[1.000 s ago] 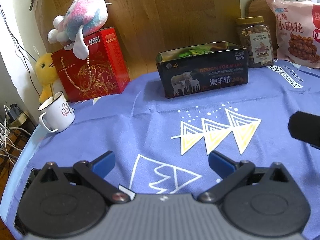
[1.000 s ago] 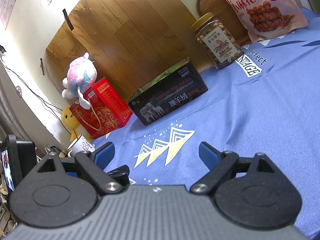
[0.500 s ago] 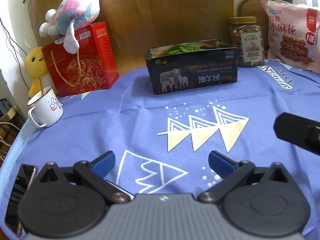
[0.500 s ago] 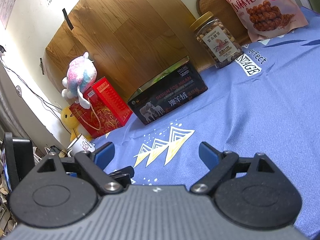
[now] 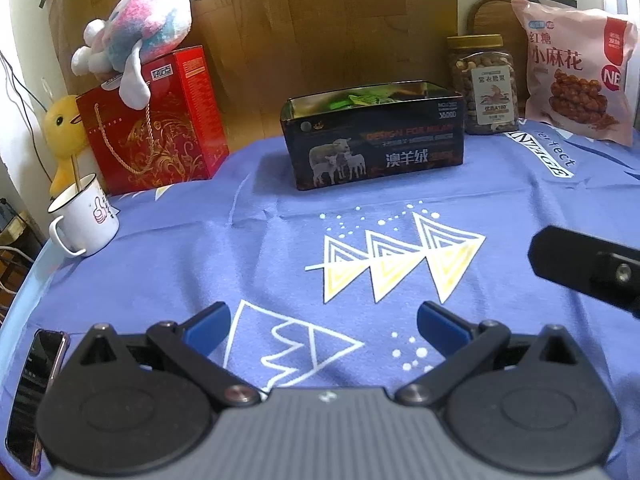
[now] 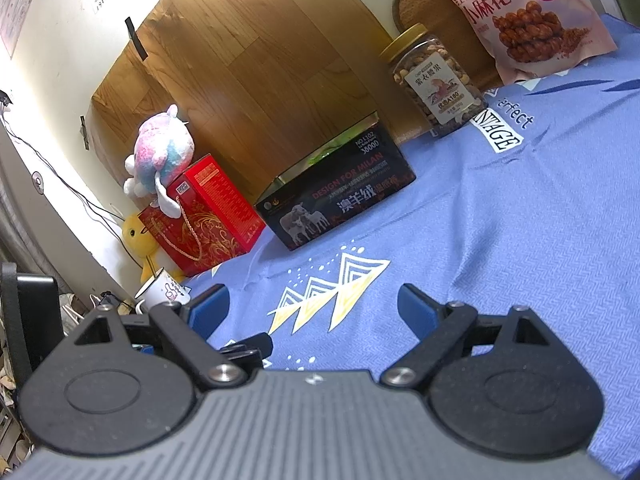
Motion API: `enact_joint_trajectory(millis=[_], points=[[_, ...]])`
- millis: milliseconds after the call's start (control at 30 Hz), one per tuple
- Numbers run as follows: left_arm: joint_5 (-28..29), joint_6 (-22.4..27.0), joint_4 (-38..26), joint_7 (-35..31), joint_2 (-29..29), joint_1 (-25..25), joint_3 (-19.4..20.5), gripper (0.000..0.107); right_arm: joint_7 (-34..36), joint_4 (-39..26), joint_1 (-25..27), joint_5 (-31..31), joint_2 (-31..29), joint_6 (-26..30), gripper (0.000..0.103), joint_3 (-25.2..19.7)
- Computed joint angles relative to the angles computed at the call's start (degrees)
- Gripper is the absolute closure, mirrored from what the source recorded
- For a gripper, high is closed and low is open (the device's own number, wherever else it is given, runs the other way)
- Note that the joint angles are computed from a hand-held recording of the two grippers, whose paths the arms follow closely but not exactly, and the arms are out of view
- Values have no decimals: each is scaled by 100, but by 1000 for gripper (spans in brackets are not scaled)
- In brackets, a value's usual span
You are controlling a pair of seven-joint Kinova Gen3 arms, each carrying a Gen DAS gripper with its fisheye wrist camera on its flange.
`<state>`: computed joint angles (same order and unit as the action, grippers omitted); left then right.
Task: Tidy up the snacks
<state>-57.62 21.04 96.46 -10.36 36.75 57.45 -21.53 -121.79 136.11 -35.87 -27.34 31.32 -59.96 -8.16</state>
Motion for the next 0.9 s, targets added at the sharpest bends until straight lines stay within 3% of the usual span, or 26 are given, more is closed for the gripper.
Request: enact_joint_trajectory(millis=[467, 900], points=[[-251, 100, 1, 276, 14, 15, 34, 5, -1, 5, -3, 5, 7, -14, 10, 3], [-588, 246, 10, 540, -23, -151, 304, 5, 13, -14, -2, 6, -1, 28, 10, 5]])
